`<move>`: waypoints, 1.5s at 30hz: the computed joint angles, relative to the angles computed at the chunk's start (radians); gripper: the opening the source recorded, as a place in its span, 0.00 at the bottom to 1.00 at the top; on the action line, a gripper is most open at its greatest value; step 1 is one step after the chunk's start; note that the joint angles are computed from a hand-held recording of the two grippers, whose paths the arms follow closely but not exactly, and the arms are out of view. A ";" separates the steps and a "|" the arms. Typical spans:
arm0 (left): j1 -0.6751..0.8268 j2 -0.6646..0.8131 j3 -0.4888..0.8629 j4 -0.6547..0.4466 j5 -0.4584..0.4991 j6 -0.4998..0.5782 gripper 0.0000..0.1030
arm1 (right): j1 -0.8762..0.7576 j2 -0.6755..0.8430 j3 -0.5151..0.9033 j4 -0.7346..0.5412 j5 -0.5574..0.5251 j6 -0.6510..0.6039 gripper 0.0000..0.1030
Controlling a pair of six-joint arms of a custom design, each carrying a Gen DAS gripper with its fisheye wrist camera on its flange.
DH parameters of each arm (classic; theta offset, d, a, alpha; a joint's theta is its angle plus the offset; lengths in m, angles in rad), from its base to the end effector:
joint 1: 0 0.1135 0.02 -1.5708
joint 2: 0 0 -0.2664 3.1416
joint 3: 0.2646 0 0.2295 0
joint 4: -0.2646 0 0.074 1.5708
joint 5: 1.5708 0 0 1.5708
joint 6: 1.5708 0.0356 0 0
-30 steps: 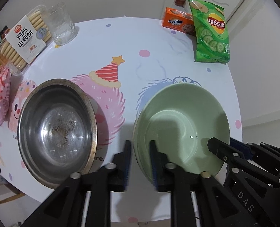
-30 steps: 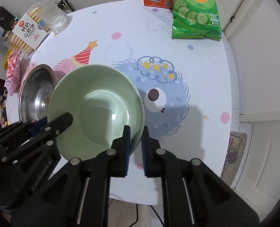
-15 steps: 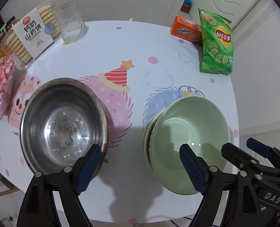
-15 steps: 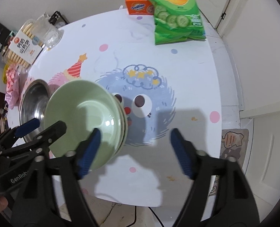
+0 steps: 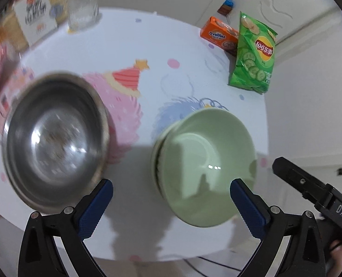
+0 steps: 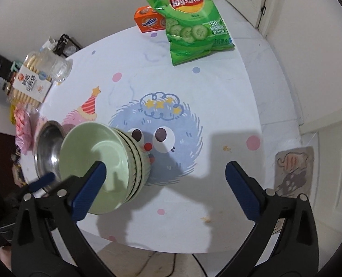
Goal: Organize plates and bowls
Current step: 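Grip the rim of the stacked green bowls with both grippers, then lift the stacked green bowls with both grippers and carry them over the large steel bowl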
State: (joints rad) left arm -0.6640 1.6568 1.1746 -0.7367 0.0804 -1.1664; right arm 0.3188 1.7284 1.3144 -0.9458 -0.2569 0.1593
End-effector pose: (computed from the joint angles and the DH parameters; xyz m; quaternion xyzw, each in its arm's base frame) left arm 0.2382 -0.1900 0.2266 -0.2377 0.9546 -0.1628 0.0753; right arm 0.2929 0.1062 0.2364 -0.0920 0.9820 0.1485 0.0713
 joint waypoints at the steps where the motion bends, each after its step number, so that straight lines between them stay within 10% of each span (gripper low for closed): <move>1: 0.005 -0.008 -0.021 0.027 0.017 -0.019 1.00 | -0.008 0.003 0.000 -0.002 -0.017 0.008 1.00; 23: 0.027 0.050 -0.166 0.216 0.096 -0.154 0.99 | 0.036 0.149 0.002 0.054 -0.102 0.107 0.99; 27: 0.041 0.055 -0.185 0.249 0.120 -0.157 0.96 | 0.042 0.176 0.016 0.047 -0.105 0.102 0.79; 38: 0.062 0.103 -0.125 0.256 0.130 -0.077 0.49 | 0.051 0.211 0.007 0.049 -0.169 0.080 0.22; 45: 0.085 0.081 -0.165 0.306 0.155 -0.098 0.46 | 0.078 0.207 0.018 0.042 -0.123 0.071 0.21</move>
